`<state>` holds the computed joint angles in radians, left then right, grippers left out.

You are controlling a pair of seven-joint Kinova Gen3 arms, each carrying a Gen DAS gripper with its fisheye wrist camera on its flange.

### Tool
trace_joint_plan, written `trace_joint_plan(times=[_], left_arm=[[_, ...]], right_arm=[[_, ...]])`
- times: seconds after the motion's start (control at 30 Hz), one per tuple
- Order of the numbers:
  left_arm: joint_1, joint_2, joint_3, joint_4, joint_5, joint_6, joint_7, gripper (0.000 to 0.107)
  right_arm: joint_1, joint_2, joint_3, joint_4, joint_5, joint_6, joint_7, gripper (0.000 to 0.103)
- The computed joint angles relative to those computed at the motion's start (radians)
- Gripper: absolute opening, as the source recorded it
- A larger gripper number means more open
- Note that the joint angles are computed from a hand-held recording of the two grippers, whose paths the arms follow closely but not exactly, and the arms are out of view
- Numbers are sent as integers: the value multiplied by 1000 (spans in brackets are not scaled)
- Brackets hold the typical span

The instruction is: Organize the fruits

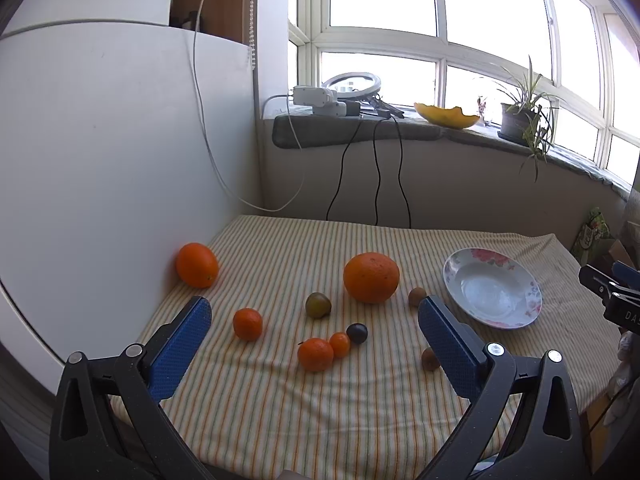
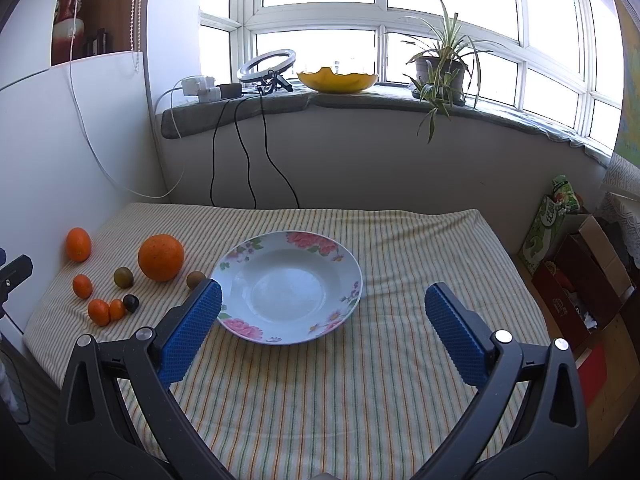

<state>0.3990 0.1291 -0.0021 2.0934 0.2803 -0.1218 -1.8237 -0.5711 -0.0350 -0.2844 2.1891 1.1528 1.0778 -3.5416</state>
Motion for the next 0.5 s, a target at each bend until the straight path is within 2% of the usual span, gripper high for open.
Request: trace_joint_plan(times=[0.07, 0.13, 0.33, 0.5], left_arm=[[-22, -3, 23, 4, -21, -4, 20, 103], [15, -3, -9, 6, 13, -11, -13, 103], [10, 0, -6, 0, 26, -5, -26, 103], [-19, -1, 21, 3, -6, -7, 4, 103]], right_arm=[[1, -3, 1, -1, -2, -2, 3, 103], [3, 2, 1, 2, 3, -12, -3, 103], [3, 4, 3, 3, 2, -19, -5, 103], [2, 7, 3, 3, 3, -21, -7, 103]])
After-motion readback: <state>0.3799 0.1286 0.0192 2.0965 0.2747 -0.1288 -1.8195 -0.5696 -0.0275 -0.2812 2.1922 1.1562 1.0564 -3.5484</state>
